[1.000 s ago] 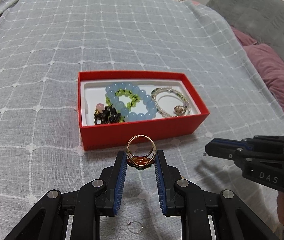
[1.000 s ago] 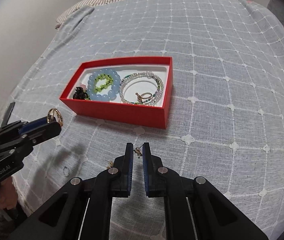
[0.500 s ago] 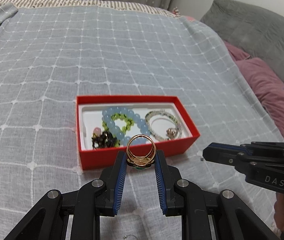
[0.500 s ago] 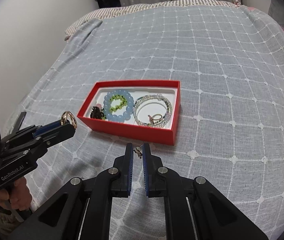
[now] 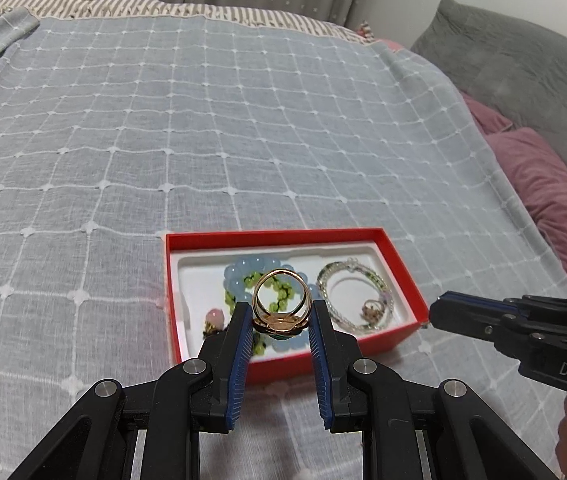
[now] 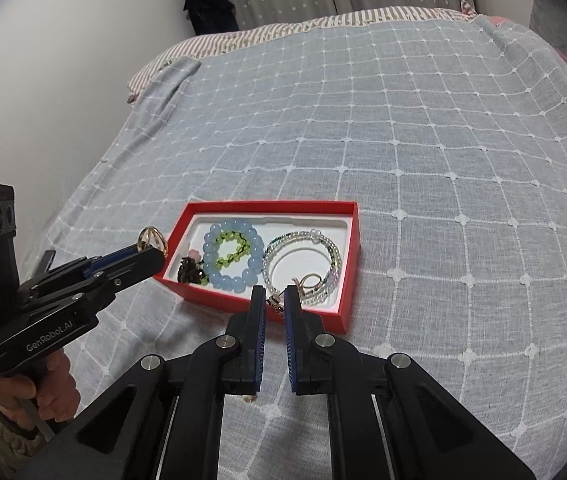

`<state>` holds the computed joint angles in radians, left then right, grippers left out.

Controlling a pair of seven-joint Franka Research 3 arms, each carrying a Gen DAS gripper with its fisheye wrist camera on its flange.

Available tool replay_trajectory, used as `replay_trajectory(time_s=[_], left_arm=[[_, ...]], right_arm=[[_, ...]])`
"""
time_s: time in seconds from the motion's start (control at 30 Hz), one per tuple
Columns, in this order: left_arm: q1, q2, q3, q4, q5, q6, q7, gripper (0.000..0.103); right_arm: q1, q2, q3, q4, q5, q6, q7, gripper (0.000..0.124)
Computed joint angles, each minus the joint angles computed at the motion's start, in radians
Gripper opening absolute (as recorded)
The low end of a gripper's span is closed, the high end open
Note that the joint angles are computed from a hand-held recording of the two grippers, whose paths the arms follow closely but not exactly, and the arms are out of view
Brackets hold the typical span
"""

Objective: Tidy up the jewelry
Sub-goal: 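Carry the gold ring with the left tool over the red box and lower it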

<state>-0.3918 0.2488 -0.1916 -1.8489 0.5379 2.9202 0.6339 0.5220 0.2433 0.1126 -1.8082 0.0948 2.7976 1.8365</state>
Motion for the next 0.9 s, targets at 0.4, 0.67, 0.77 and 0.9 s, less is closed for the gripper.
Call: replay_trajectory(time_s=[0.4,0.67,0.77,0.9], left_arm=[[0.004,0.060,0.002,0.076,-0.040,-0.045,0.047,0.023],[0.002,0.073,0.003,0.095,-0.044,-0.057,0.072,0.023],[0.001,0.080,0.001,0.104,-0.049,-0.066,0.085,0.023],[0.000,0.083,0.002,0.105,-0.055,-0.071,0.093,0.023]], right_arm=[[0.008,0.071,-0.019,0.089,-0.021,-0.028,0.022,0.009],[0.020,0.096,-0.033,0.115,-0.042,-0.043,0.040,0.009],[0.021,0.101,-0.036,0.118,-0.048,-0.041,0.045,0.009],[0.027,0.114,-0.039,0.132,-0.059,-0.048,0.051,0.009]])
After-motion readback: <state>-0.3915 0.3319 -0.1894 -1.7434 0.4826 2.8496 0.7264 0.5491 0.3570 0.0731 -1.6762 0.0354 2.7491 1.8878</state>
